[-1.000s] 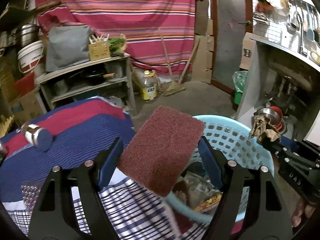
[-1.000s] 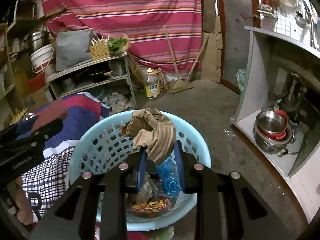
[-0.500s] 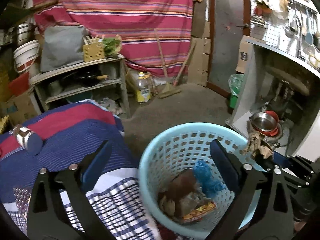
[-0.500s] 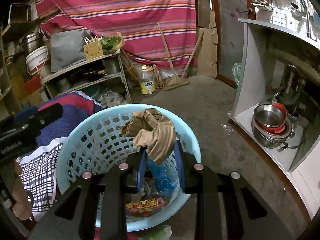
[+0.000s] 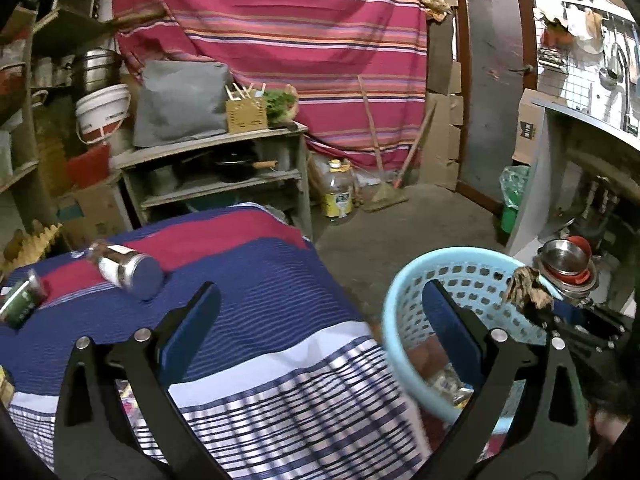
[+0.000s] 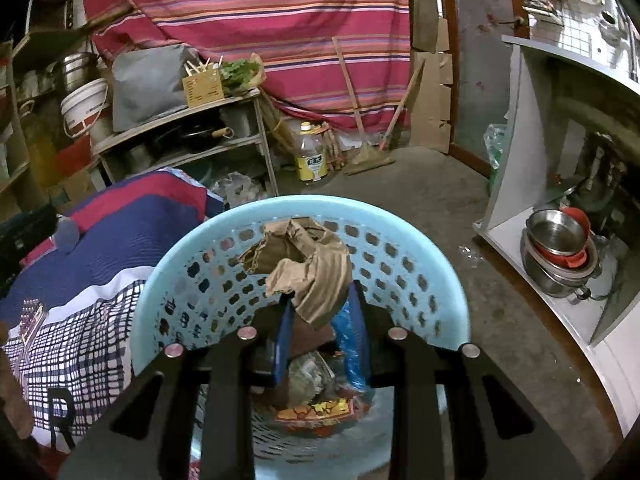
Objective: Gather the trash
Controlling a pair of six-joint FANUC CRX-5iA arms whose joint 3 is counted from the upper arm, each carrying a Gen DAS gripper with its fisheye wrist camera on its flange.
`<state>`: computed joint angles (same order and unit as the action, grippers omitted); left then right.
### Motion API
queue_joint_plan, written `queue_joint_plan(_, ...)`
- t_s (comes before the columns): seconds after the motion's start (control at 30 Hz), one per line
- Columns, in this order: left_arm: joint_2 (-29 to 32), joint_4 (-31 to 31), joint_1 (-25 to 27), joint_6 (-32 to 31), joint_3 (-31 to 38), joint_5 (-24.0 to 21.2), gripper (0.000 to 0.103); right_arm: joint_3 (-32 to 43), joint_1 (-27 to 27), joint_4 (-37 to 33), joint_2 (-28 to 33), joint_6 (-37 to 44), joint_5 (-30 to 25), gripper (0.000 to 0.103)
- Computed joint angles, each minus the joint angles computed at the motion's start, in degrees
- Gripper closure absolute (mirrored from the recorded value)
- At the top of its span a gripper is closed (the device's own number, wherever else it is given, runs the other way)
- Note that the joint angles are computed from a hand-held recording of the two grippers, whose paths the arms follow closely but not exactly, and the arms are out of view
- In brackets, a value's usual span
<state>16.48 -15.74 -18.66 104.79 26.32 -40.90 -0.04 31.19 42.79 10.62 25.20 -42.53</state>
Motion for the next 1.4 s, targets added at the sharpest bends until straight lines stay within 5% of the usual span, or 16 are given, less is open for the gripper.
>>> queue_joint_plan(0.17,-3.7,-0.8,1.9,1.4,-3.8,0.6,0.006,3.3,0.1,-0.8,2.1,0.2,-0.9,0.070)
queue_joint_plan(0.23,-5.4,-1.5,2.7,1.9,-5.4,0.8,0.006,3.4,0.5,1.2,2.4,-2.8,-2.2,0.025)
queue_joint_plan(0.27,-6.4,-2.0,3.2,2.3,-6.5,0.9,0.005,2.6,0.6,2.8,2.1,-4.6,-2.1,0.022)
queue_joint_plan(0.9,-24.9,-0.6,15.4,1.7,-27.6,0.5,0.005,-2.9,17.4,17.3,-1.6,-19.6,-6.6,0.005)
queue_joint_plan(1.4,-35.3,-3.9,18.0,1.5,-35.9,0.5,0.005,-4.8,25.9,21.7,-2.1,-28.1,-9.4,0.005)
